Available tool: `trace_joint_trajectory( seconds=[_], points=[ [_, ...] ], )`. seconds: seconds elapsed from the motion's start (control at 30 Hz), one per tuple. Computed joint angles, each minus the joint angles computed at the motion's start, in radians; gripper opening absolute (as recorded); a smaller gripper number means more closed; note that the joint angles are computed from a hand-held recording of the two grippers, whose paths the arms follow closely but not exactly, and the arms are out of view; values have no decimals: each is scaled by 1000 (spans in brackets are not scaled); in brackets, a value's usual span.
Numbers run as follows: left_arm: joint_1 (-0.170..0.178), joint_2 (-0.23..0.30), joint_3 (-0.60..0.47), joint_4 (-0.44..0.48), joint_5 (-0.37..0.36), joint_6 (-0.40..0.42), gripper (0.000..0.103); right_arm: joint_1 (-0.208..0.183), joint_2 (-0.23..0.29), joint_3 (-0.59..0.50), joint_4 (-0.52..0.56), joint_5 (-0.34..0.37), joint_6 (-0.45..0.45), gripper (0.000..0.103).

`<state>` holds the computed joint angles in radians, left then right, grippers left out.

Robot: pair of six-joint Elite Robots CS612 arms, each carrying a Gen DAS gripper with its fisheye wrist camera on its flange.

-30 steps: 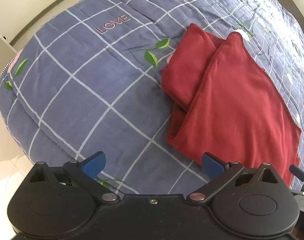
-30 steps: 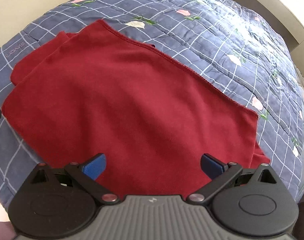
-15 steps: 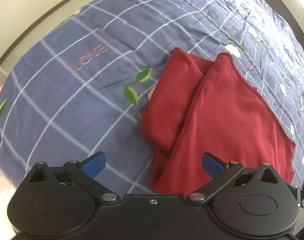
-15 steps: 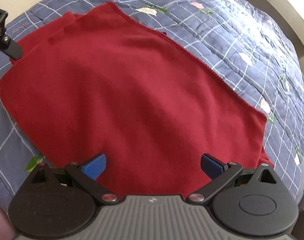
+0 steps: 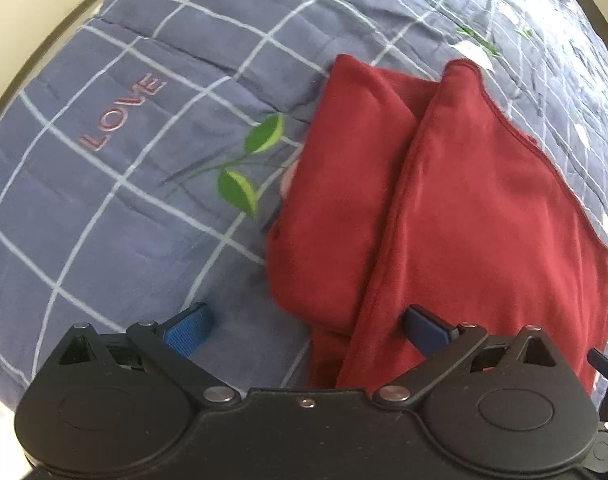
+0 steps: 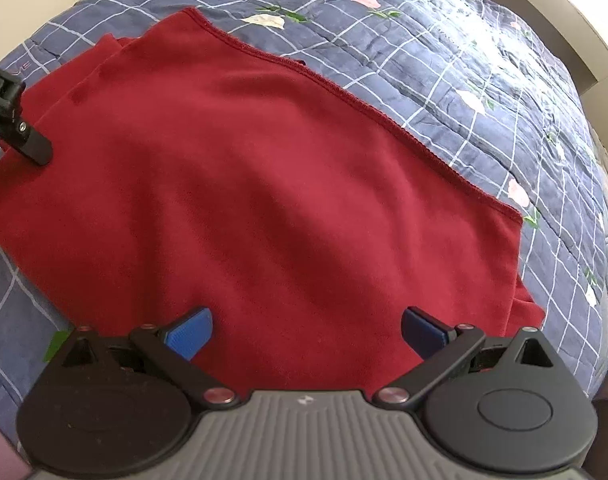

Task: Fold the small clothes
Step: 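Grasp the shirt's side edge with the left gripper and lift it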

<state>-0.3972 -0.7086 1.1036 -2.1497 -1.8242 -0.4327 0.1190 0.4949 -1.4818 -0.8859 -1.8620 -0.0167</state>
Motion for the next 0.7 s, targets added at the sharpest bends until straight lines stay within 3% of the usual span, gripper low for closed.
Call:
trace_joint_trajectory(
  seconds=[0.23, 0.33, 0.43, 0.5, 0.7],
  points=[
    [10, 9, -8, -26, -102, -34, 91, -3, -7, 7, 65, 33, -16, 103],
    [5, 9, -12, -9, -89, -45, 82, -9, -4, -8, 83, 46, -9, 103],
    [1, 9, -19, 5, -65, -63, 69, -17, -3, -24, 110, 60, -10, 103],
    [6, 10, -19, -6, -92, -70, 43, -24, 0, -38, 132, 74, -5, 103],
    [-5, 3, -23, -2, -74, -75, 19, -45, 10, -78, 175, 111, 1, 103]
  ],
)
